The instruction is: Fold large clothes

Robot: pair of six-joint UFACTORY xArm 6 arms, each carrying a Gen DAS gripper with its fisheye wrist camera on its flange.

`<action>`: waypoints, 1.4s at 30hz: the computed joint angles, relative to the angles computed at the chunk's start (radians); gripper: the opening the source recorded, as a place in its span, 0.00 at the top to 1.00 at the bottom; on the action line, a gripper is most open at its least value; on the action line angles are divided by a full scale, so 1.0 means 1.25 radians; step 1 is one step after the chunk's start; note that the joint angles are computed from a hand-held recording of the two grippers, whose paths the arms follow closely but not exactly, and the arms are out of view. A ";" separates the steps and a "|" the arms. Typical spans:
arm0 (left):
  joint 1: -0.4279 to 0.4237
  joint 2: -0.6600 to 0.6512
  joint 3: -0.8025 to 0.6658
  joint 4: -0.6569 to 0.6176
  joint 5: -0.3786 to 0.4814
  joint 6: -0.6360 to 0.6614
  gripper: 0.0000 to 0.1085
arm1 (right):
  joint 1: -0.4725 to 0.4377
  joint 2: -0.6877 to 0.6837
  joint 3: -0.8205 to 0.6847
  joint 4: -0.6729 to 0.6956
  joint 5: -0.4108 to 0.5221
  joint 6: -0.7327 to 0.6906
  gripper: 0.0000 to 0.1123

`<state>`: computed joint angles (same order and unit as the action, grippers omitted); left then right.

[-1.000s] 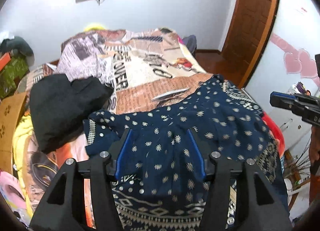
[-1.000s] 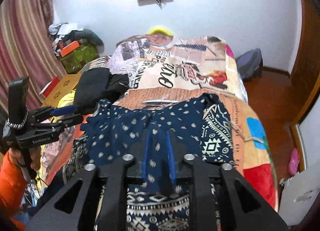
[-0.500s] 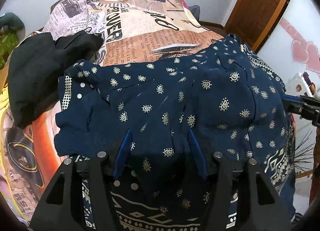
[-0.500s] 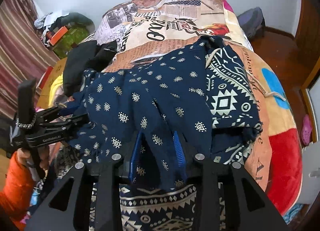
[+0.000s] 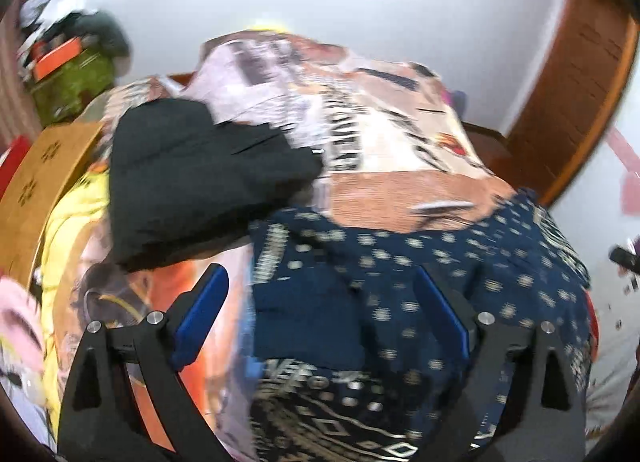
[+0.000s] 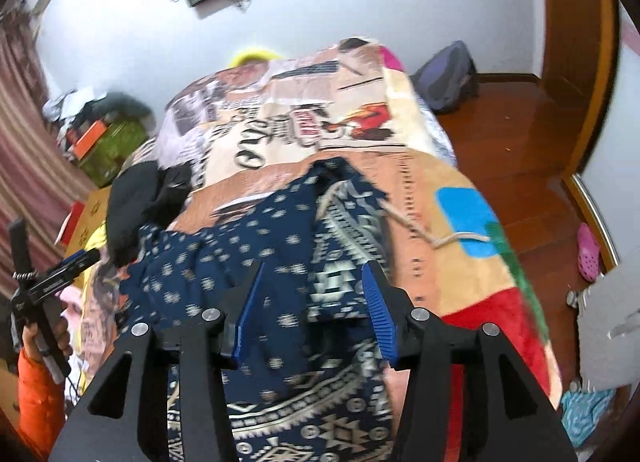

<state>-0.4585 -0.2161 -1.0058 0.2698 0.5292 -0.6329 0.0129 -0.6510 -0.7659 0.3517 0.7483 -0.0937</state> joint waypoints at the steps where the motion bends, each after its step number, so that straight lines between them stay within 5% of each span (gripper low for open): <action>1: 0.012 0.001 0.005 -0.022 0.002 0.008 0.14 | -0.013 0.005 -0.002 0.000 0.005 0.004 0.59; 17: 0.085 0.158 0.016 -0.613 0.022 0.309 0.14 | -0.075 0.148 -0.011 0.100 0.023 -0.021 0.59; 23: 0.073 0.200 -0.024 -0.665 0.008 0.373 0.14 | -0.087 0.191 -0.039 0.172 0.049 -0.082 0.57; 32: 0.056 0.243 -0.073 -0.512 -0.037 0.274 0.36 | -0.079 0.262 -0.071 0.269 0.041 -0.141 0.51; 37: 0.027 0.225 -0.100 -0.253 -0.007 0.163 0.76 | -0.051 0.243 -0.074 0.218 0.024 -0.140 0.78; 42: 0.016 0.185 -0.105 -0.183 -0.008 0.135 0.85 | -0.038 0.194 -0.076 0.221 0.009 -0.165 0.87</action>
<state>-0.4390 0.0148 -1.1370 0.0404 0.5192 -0.4642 -0.0344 -0.4082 -0.8612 0.6274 0.7599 -0.2995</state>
